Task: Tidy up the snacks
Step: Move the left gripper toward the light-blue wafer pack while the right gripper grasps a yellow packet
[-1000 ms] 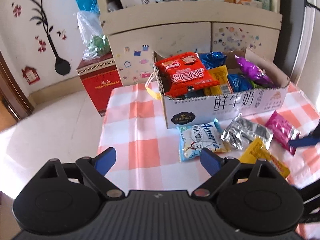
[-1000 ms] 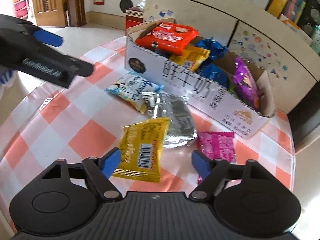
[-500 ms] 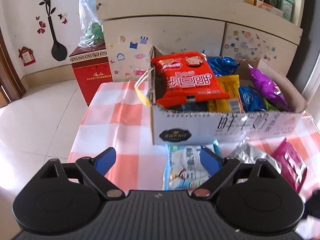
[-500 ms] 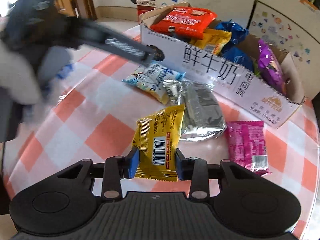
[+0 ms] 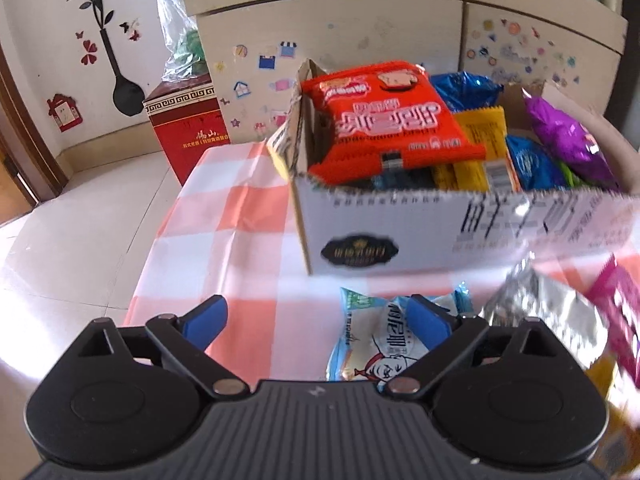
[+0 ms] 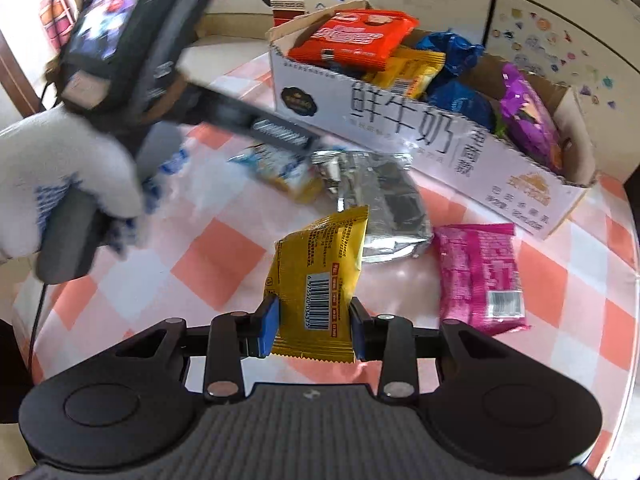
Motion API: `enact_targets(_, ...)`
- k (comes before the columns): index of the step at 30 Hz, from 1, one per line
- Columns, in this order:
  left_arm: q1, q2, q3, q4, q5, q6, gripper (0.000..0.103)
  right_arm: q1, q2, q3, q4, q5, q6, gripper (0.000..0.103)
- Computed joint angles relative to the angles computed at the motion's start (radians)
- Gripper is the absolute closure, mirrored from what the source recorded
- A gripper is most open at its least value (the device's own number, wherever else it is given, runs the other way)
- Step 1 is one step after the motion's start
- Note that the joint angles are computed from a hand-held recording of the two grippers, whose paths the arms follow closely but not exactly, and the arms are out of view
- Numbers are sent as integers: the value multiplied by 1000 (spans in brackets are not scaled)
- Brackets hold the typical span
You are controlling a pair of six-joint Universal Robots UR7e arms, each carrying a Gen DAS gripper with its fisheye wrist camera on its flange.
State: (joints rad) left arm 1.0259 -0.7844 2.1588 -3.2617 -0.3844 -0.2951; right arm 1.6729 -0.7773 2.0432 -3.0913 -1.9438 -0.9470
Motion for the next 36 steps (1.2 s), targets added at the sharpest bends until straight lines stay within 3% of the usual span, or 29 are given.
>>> enact_targets(4,-18,-82,80,113,-38,-114,5,-8,-19,-6,29,7,22,60)
enact_targets(8,-46,-178,154,267,-83,-201,4,-32,-55,-26,177,43,93,60)
enact_targets(12,-88,-274,203,500,-112,-326,4,-39,-70,-18,226,32,64,59)
enact_targets(14,-111,-303,227,555,-127,-342,4,-37,-67,-8,188,7,48,52)
enact_targets(17,-163,-323,271,583,-89,-362,7,-39,-73,-2,152,-1,35,37)
enact_targets(21,-210,-373,324,557,-125,-428,7,-42,-93,1,158,34,30,32)
enact_targets(26,-271,-340,350,508,-141,-211,7,-35,-86,-1,161,34,22,30)
enact_targets(29,-253,-317,350,492,-168,-143,7,-33,-85,1,159,35,18,29)
enact_targets(36,-184,-287,347,295,-251,-118,7,-25,-64,-5,144,25,18,27)
